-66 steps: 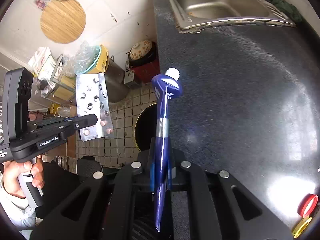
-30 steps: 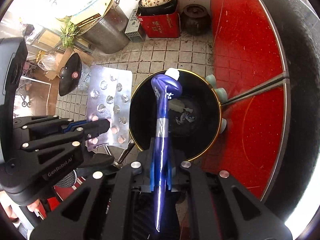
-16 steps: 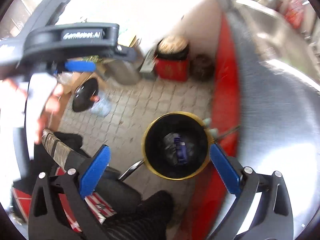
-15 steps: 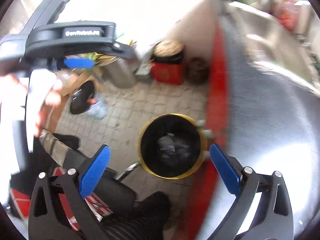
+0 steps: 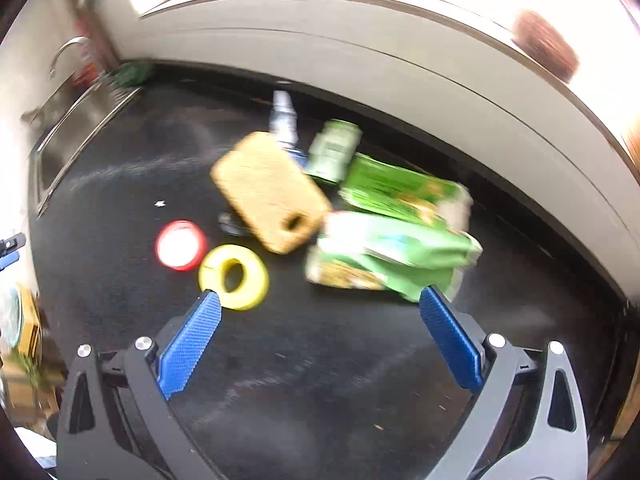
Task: Collect trash
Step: 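Move both tools back toward the red lid and tape roll, then grasp the red lid with left tool while right tool grasps green snack bag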
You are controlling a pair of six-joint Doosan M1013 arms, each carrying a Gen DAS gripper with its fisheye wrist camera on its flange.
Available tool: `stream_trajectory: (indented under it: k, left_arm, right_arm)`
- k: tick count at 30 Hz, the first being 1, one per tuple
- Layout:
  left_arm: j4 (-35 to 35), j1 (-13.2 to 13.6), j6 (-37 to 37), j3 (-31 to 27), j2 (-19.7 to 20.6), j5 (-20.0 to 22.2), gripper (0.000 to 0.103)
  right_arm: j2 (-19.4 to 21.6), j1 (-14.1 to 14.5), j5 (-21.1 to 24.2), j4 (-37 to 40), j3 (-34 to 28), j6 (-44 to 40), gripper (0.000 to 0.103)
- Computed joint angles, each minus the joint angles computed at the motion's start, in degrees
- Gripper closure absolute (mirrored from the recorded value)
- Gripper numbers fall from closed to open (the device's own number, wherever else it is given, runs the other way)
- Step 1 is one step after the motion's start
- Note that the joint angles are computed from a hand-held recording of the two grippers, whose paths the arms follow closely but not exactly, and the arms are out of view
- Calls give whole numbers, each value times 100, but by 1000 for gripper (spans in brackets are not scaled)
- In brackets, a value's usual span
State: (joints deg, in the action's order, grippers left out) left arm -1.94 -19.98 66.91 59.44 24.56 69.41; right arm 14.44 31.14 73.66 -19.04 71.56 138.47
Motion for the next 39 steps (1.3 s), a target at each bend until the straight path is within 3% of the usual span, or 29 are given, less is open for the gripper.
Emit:
stream_trajectory:
  k: [4, 7, 9, 13, 16, 21, 25, 29, 33, 36, 38, 39]
  left_arm:
    - [-53, -135, 175, -550, 320, 318, 7]
    - [-230, -300, 595, -1060, 616, 819, 7]
    - [-182, -497, 981, -1216, 721, 921, 7]
    - [3, -871, 1581, -1526, 968, 1090, 7]
    - [-113, -1031, 1809, -1884, 1261, 1378, 7]
    - [356, -1305, 2187, -2656, 1836, 1807, 7]
    - [361, -1381, 2395, -3033, 2110, 2037, 7]
    - [245, -1391, 2723, -3404, 2386, 2538, 7]
    - [-116, -1318, 3019, -3275, 2329, 2398, 11]
    - [-210, -1289, 3179, -3231, 2290, 2250, 29]
    - [-330, -1255, 3123, -3255, 2284, 2164, 64]
    - [-446, -1227, 3040, -3308, 2309, 2188, 73]
  right_arm:
    - [-670, -157, 7, -119, 924, 1056, 7]
    - [-902, -169, 10, -99, 1236, 1543, 7]
    - [-951, -179, -30, -11, 1309, 1707, 7]
    - [-835, -123, -177, 146, 1268, 1880, 7]
    - [-704, -87, -276, 341, 1173, 1800, 7]
    - [-597, -84, -220, 368, 1003, 1641, 7]
    - [-555, -208, -165, 295, 853, 1613, 7]
    - [-379, -398, -79, 453, 597, 905, 7]
    - [-110, -661, 49, 830, 279, 43, 7]
    - [12, -844, 91, 855, 88, -28, 7]
    - [62, -946, 32, 847, -28, -6, 7]
    - [103, -995, 25, 870, -100, -54, 7]
